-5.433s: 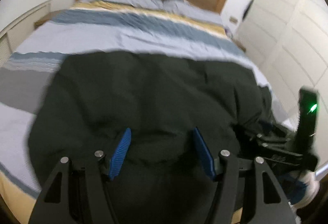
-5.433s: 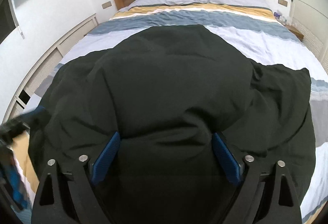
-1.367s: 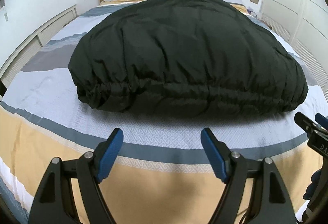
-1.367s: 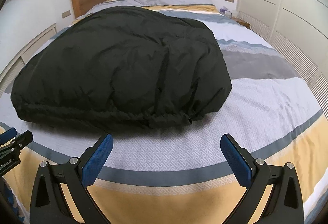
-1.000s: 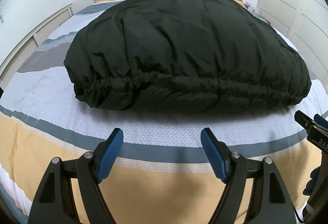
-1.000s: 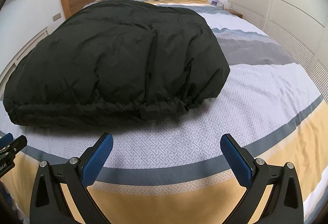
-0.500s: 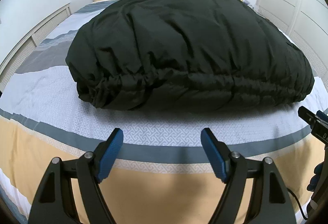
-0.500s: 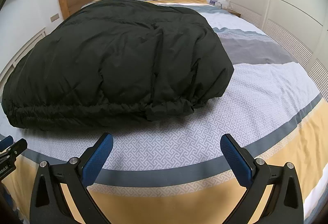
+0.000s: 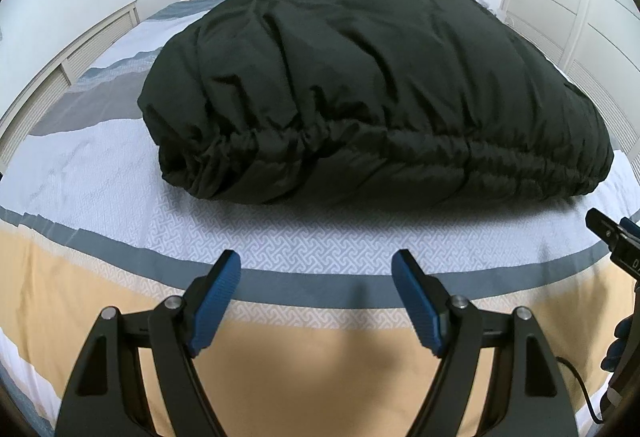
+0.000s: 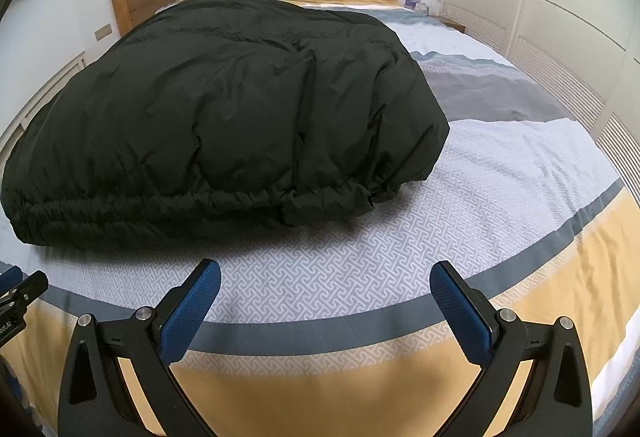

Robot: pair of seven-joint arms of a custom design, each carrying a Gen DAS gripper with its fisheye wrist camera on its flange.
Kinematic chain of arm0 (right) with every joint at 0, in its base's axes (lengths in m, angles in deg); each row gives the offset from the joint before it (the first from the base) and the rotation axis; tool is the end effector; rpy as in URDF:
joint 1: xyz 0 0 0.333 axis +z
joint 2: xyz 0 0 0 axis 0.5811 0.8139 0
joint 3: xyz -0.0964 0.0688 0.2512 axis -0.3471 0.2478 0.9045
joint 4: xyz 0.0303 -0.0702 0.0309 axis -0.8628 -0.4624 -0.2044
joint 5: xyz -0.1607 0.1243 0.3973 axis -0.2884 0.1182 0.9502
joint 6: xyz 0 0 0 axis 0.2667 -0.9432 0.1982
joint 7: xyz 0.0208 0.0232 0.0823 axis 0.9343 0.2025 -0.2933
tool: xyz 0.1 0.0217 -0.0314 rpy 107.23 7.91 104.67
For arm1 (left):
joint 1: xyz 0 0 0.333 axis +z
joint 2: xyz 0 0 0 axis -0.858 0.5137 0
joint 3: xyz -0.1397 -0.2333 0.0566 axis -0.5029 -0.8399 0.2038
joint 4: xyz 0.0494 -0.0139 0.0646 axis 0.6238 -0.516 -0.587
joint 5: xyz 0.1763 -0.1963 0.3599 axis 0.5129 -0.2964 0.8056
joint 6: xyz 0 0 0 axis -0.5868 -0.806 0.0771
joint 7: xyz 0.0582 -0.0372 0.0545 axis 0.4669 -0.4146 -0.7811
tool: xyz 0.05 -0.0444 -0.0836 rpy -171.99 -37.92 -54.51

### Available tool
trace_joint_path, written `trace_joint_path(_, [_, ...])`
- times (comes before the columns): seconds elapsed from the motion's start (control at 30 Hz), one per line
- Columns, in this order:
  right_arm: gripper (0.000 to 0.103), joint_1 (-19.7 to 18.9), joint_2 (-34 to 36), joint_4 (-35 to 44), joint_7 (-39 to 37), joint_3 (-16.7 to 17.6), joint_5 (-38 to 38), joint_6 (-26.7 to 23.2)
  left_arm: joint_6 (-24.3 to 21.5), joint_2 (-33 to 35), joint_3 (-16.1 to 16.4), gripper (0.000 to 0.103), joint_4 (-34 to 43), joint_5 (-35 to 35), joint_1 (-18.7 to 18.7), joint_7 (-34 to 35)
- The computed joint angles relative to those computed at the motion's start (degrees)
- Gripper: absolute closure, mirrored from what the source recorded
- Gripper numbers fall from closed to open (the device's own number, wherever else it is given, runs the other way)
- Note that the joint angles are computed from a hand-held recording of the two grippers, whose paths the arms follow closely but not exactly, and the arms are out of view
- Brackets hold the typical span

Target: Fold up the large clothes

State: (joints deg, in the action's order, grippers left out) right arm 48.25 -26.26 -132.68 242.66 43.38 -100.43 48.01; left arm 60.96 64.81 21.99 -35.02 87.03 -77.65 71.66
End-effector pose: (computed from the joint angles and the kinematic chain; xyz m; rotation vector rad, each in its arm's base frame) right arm 0.3542 0.1674 0.5762 -1.1815 2.5128 -0.7857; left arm 0.4915 -0.3364 0.5595 -1.3567 2.4240 -0.7020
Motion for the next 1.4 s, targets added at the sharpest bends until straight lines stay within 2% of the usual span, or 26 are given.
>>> trace_joint_path(0.3, [0.001, 0.5, -0.7, -0.1, 0.1, 0.2, 0.1, -0.9, -0.1, -1.4, 0.5, 0.026, -1.5, -1.0, 0.1, 0.6])
trace_joint_path(0.53, [0.001, 0.7, -1.0, 0.0, -0.6, 0.2, 0.2, -1.8, 0.4, -2.0, 0.0, 0.026, -2.3, 1.5, 0.6, -1.4])
trace_joint_path(1.4, [0.001, 0.3, -2.6, -1.2, -1.5, -0.2, 0.5, -2.4, 0.1, -1.4, 0.2, 0.026, -2.1, -0.4, -0.1, 0.1])
